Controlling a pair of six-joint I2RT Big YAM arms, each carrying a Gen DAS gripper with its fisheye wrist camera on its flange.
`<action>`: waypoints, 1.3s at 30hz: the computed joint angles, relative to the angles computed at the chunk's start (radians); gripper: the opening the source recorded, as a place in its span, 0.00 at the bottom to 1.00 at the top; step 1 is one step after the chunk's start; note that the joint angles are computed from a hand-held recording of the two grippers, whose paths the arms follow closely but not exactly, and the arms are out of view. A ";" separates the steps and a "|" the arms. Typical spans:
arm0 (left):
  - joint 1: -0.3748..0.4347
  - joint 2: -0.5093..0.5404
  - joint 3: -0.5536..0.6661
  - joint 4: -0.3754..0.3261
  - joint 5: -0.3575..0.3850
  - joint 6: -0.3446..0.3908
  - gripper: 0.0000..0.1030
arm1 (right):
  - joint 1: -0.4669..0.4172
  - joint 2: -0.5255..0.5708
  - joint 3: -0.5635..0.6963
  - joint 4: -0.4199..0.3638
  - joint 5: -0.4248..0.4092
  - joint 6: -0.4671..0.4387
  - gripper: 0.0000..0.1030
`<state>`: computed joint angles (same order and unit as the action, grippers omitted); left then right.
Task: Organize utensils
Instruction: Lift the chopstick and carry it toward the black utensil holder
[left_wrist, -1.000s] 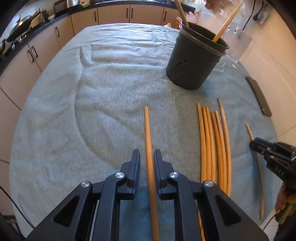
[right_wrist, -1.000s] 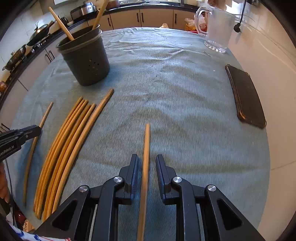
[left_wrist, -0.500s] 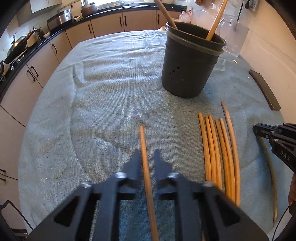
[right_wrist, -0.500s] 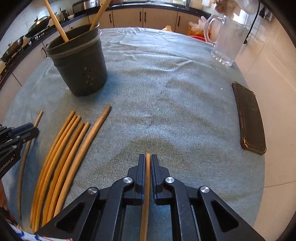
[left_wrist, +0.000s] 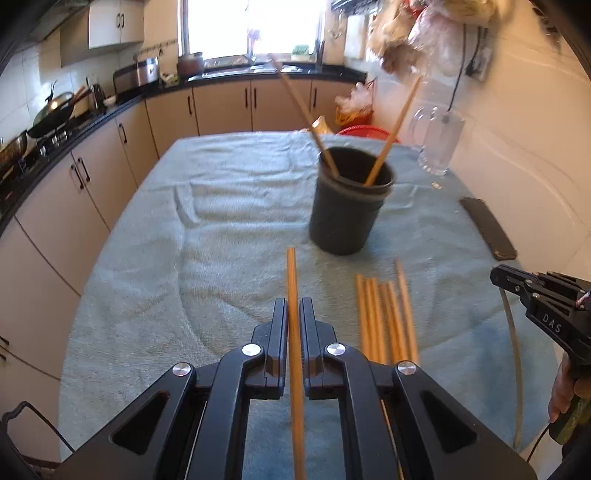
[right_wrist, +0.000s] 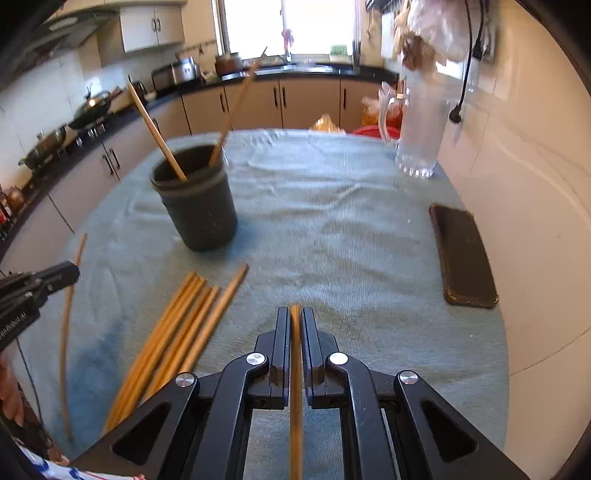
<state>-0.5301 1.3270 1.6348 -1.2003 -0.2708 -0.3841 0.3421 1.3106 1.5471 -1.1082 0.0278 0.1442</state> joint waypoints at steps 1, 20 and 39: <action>-0.006 0.001 0.005 0.004 -0.007 0.003 0.06 | 0.000 -0.008 0.000 0.005 -0.004 0.003 0.05; 0.046 0.039 -0.035 -0.067 0.159 0.014 0.07 | -0.061 -0.029 -0.079 -0.026 -0.132 0.066 0.05; 0.006 0.115 0.008 -0.069 0.005 0.087 0.05 | -0.027 -0.052 -0.090 0.021 -0.116 0.059 0.05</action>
<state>-0.5242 1.4423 1.6428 -1.2696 -0.2663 -0.2973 0.3150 1.2589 1.4576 -1.0876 -0.0885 0.2035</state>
